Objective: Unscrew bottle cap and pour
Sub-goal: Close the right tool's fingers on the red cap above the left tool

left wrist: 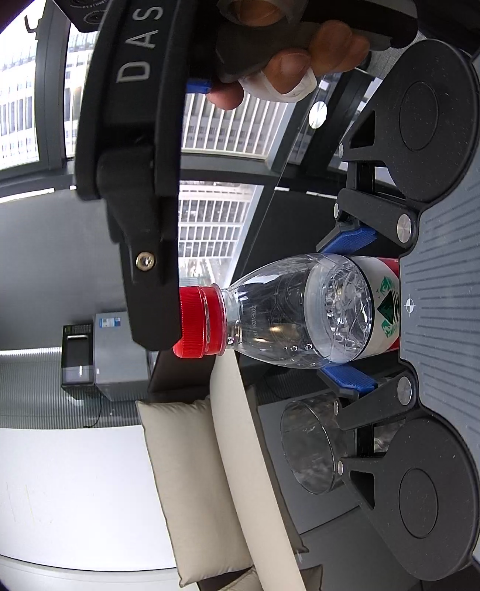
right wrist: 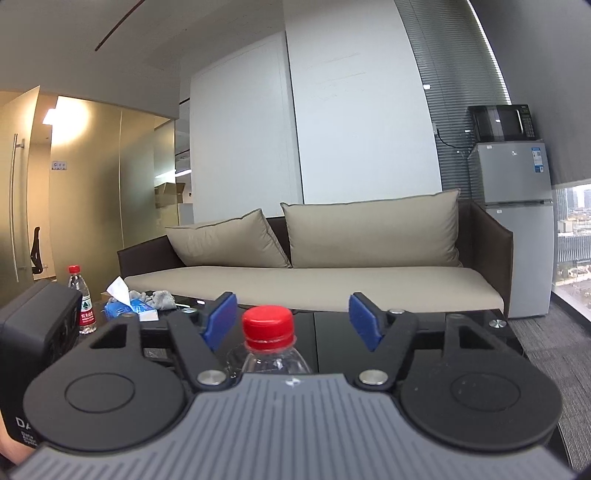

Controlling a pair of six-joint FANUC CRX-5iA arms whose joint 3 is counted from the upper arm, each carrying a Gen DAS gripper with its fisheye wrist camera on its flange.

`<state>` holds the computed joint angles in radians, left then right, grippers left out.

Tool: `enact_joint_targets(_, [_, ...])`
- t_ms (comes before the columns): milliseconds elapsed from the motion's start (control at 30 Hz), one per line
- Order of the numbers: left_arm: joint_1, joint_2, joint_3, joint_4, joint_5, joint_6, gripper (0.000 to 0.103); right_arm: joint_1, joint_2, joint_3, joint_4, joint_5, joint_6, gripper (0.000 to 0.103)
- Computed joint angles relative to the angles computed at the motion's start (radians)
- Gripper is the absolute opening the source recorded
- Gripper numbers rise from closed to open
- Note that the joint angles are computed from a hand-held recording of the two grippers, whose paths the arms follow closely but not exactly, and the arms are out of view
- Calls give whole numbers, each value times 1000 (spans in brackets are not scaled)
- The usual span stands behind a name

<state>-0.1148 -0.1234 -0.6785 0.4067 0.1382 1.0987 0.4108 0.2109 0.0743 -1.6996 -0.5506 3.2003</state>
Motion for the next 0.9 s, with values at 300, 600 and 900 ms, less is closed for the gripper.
enact_joint_targets(300, [-2, 4, 2, 2, -2, -1, 59, 38, 3, 13, 80, 20, -64, 48])
enact_joint_targets(600, [-3, 5, 4, 5, -3, -2, 59, 48, 3, 13, 93, 30, -66, 34])
enact_joint_targets(900, [0, 6, 7, -17, -6, 17, 59, 34, 14, 17, 81, -2, -26, 33])
